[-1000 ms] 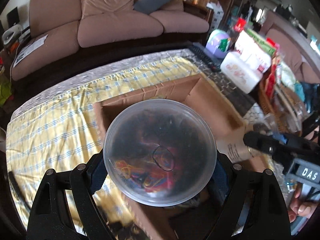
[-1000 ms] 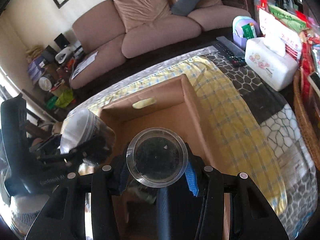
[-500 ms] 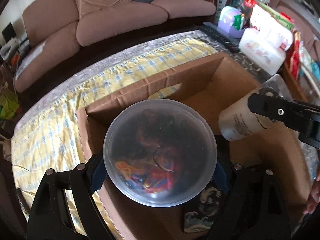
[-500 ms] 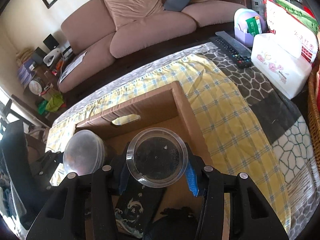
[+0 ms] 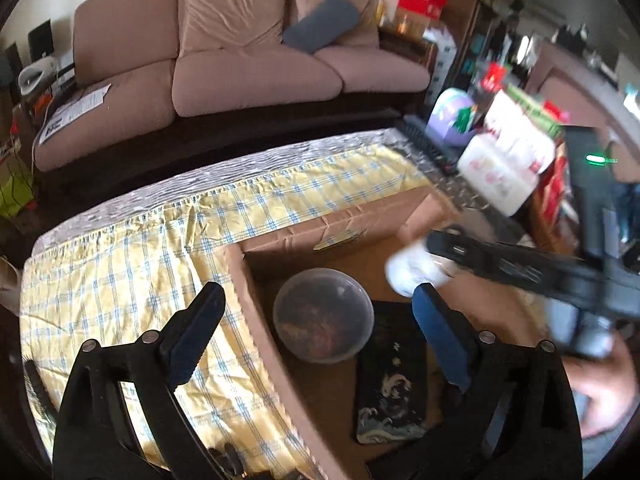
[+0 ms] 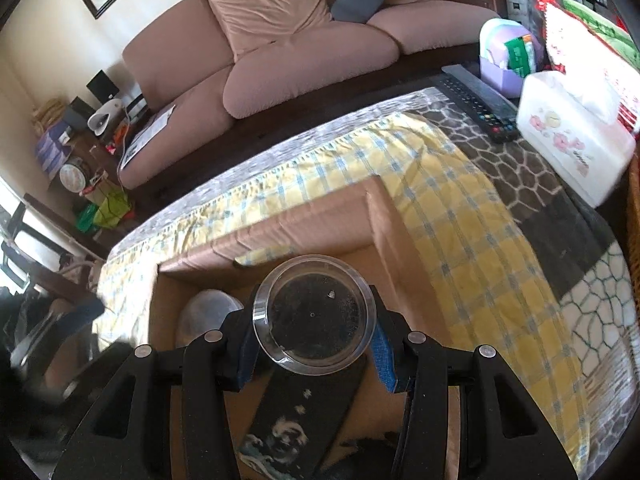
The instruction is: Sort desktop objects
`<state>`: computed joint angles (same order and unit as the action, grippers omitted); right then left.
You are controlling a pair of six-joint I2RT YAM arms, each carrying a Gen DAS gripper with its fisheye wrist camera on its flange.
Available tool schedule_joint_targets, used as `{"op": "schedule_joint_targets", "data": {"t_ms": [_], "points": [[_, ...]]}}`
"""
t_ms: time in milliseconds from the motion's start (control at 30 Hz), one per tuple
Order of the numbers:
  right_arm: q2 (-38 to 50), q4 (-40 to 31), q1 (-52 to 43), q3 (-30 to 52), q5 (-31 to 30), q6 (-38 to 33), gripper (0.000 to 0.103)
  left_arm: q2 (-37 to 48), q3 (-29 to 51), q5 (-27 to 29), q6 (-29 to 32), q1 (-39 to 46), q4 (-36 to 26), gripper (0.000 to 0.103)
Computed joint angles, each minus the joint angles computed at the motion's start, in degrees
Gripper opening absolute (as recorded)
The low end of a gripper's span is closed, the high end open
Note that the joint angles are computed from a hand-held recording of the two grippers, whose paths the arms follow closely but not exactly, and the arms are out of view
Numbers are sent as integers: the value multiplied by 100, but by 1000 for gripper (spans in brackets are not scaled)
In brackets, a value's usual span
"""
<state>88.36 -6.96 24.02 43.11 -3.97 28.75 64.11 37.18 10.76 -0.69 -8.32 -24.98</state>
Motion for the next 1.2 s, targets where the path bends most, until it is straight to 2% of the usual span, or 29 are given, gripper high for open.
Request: {"op": "schedule_joint_targets", "data": {"t_ms": [67,167,267,333,367,467,500,533,567,600,633,767,900,1000,1100,1200], "points": [[242,118,-29,144,-118,161,48,-194,-55,317,136,271,-192,95],[619,743,-290,93,-765,713,48,-349,-119,689,315,574,-399,95],[1157,1399,-543,37,-1430,1321,48,-439,-182,801,475,701,-488,95],[1535,1514,-617,157,-1701,1601,51,-463,-209,887,572,810,-506,95],[1585,1408,-598,231,-1620,1601,52,-476,-222,938,631,888,-520,95],[1576,933,-439,542,-1297,1438,68,-476,-267,1062,847,1147,-572,95],[1539,577,-330,745,-1107,1264,68,-473,-288,1090,941,1249,-598,96],[1446,252,-192,925,-827,1059,68,-475,-324,1113,1016,1332,-610,96],[1345,37,-80,1034,-586,903,74,-484,-352,1146,1094,1426,-638,95],[1177,-297,112,1185,-88,700,83,-497,-374,1194,1172,1528,-676,95],[996,-564,283,1315,375,477,84,-530,-405,1259,1264,1648,-731,96],[520,-1312,681,1643,1451,-181,84,-615,-466,1402,1532,2008,-934,96],[192,-1806,781,1683,1742,-304,84,-827,-447,1570,1873,2417,-1321,95],[-142,-1908,748,1436,1653,-208,84,-1006,-359,1789,2309,2925,-1767,96],[-517,-2014,860,1139,1516,16,84,-1139,-271,2107,3085,3755,-2408,97],[-926,-2134,1133,815,1501,216,84,-1114,-216,2450,4508,5126,-3239,97]]}}
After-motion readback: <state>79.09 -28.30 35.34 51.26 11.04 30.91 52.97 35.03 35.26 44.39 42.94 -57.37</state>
